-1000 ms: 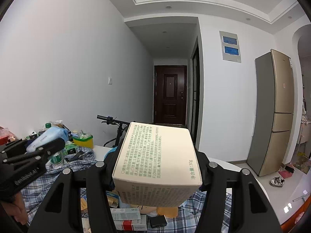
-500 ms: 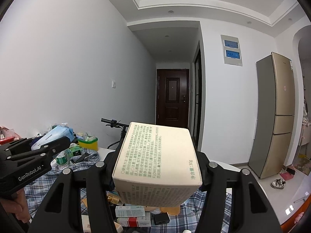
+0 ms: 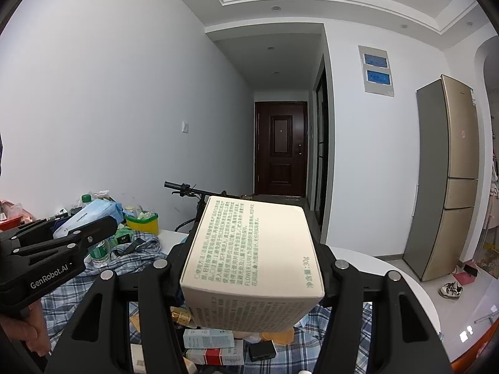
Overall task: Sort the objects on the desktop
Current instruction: 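Lift the wipes pack with the left tool while the right tool lifts the beige box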
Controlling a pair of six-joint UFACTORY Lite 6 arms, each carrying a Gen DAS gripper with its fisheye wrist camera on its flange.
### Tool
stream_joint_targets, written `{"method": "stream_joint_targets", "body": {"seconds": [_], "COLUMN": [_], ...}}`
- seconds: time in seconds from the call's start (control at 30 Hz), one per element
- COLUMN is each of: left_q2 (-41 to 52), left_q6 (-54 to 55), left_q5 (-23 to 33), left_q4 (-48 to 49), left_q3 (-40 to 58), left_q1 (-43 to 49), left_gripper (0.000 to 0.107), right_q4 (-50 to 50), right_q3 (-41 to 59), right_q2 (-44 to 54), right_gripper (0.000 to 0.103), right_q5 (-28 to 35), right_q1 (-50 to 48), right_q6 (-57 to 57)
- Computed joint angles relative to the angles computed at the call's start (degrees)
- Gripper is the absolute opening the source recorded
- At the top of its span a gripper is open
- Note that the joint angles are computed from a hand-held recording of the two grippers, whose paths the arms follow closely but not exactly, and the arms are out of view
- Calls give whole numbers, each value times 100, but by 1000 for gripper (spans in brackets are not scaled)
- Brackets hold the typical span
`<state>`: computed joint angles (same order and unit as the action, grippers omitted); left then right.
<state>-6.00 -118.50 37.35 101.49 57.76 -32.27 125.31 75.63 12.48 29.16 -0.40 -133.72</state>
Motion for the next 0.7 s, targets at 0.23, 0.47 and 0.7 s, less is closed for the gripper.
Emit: {"method": "stream_joint_targets", "body": {"seconds": [0.23,0.47,0.7], "left_q2": [715,1455,2405], "left_q6": [-1,-384,-170], "left_q5": [-219,-908,-1321], "left_q4": [354,886,854], "left_q3": [716,1581,2720], "left_q1": [351,912,1401], "left_gripper": [42,42,42], "right_q4": [421,-23,-683], "right_q3": [506,1836,3507], "right_q2": [438,1370,2501], "right_gripper": [57,57,57], "right_q5": [-137,-466,-919], "right_q1": [119,215,394], "right_q6": [-449,98,693]}}
